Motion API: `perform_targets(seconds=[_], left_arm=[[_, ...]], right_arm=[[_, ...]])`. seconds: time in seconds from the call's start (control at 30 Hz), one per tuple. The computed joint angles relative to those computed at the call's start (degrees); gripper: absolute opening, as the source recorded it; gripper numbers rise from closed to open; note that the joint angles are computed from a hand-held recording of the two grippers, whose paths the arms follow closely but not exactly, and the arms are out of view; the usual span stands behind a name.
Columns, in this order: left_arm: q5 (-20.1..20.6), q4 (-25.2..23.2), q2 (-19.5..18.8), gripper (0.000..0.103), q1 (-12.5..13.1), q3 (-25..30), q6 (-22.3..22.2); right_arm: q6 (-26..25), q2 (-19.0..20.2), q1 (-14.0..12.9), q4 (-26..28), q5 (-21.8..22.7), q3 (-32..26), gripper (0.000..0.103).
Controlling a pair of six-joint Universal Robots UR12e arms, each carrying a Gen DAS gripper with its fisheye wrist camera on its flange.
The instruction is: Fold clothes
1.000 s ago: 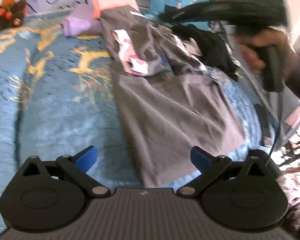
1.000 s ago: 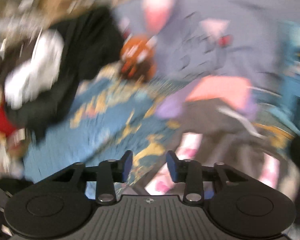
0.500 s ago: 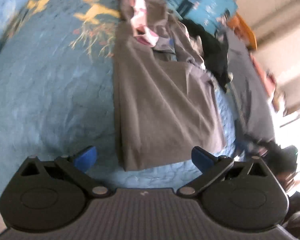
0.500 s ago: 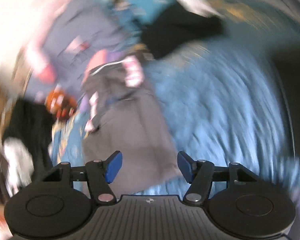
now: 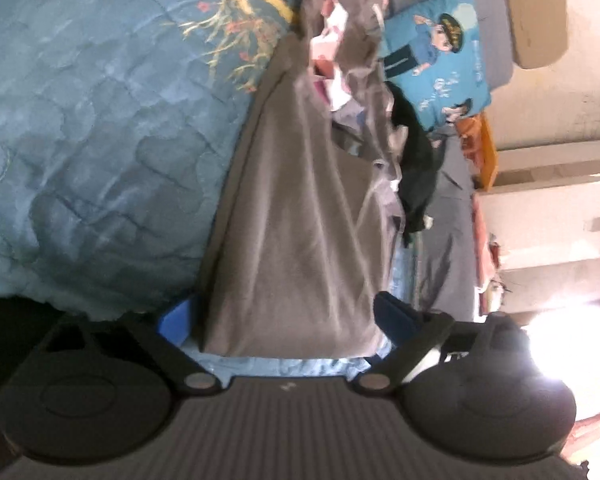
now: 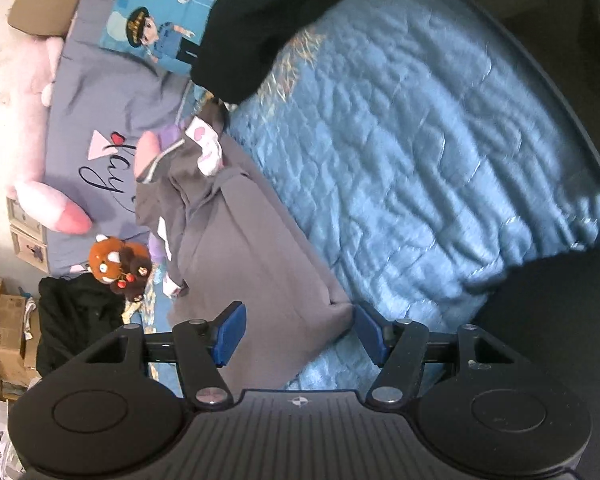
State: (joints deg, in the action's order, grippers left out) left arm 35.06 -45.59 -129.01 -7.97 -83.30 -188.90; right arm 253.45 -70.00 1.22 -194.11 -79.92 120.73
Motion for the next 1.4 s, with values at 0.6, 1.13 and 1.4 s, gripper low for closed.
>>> perform_targets(seconds=[0.6, 1.13, 1.4], left_arm=[[0.33, -2.08, 0.44, 0.025, 0.07, 0.07, -2.78], [1.32, -0.11, 1.38, 0.015, 0.59, -1.35, -5.72], [2.34, -0.31, 2.18, 0.015, 0.78, -1.87, -5.02]], right_arm=[[10.01, 1.70, 0.04, -4.66, -0.19, 0.41, 0.053], [12.06, -0.22, 1.40, 0.21, -2.29, 0.44, 0.058], [14.50, 2.68, 1.42, -4.16, -5.26, -1.04, 0.053]])
